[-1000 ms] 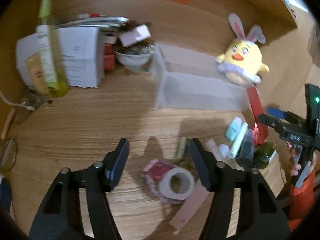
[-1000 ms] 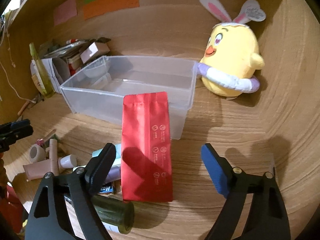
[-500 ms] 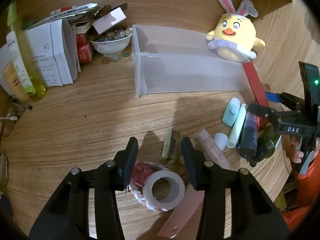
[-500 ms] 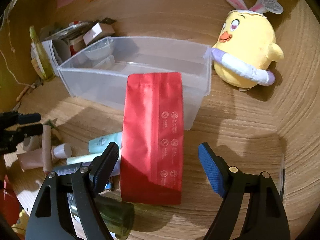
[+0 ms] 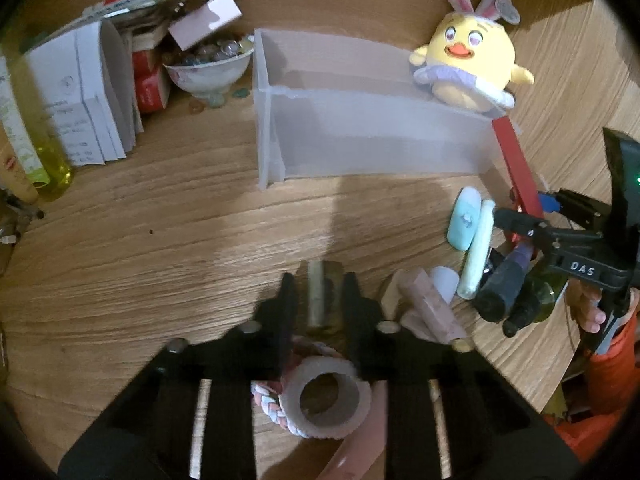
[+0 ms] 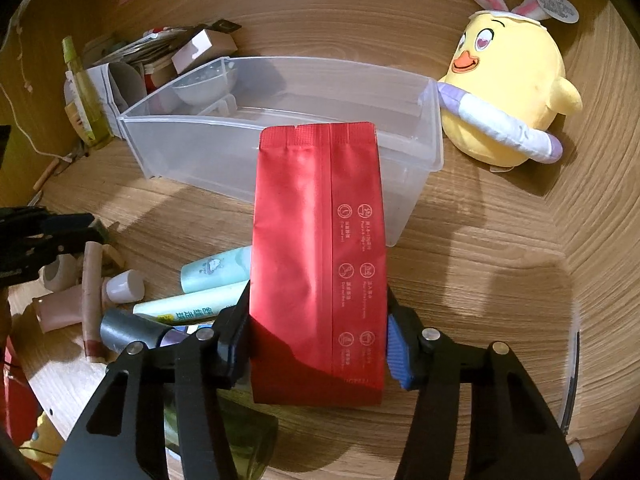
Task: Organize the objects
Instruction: 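Grasp the red foil bag with the right gripper and lift it, then carry the red bag into the clear bin and release it while left gripper drops small square item in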
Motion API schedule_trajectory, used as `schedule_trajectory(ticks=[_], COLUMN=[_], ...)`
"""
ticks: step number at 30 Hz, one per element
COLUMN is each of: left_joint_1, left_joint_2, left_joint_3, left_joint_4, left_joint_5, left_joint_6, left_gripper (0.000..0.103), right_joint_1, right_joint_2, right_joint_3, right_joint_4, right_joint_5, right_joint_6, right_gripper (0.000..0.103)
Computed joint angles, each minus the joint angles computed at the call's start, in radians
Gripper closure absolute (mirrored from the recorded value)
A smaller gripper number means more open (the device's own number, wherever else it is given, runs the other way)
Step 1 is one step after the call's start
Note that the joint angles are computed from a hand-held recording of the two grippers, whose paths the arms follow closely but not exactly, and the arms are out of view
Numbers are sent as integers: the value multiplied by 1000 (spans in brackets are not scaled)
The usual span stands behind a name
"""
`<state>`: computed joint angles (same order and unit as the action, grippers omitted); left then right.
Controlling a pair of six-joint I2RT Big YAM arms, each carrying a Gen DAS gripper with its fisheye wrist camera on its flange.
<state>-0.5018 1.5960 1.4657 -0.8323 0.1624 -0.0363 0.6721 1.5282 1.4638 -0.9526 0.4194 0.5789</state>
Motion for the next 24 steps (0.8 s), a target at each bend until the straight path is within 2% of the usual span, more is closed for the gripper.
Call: schedule_trajectory(ticks=[3, 24], left_joint_1=[-1, -5], left_joint_2=[3, -83], left_joint_3=[1, -18], left_joint_4=[3, 139], left_joint_5=[-2, -51], left_joint_6=[-6, -70], left_gripper=[87, 87], right_joint_1=[4, 47], right_joint_2=[-2, -78], right_joint_3=[-3, 4], right_joint_4=[4, 66], right_joint_5=[15, 147], right_joint_6=[-3, -47], right_gripper=[52, 52])
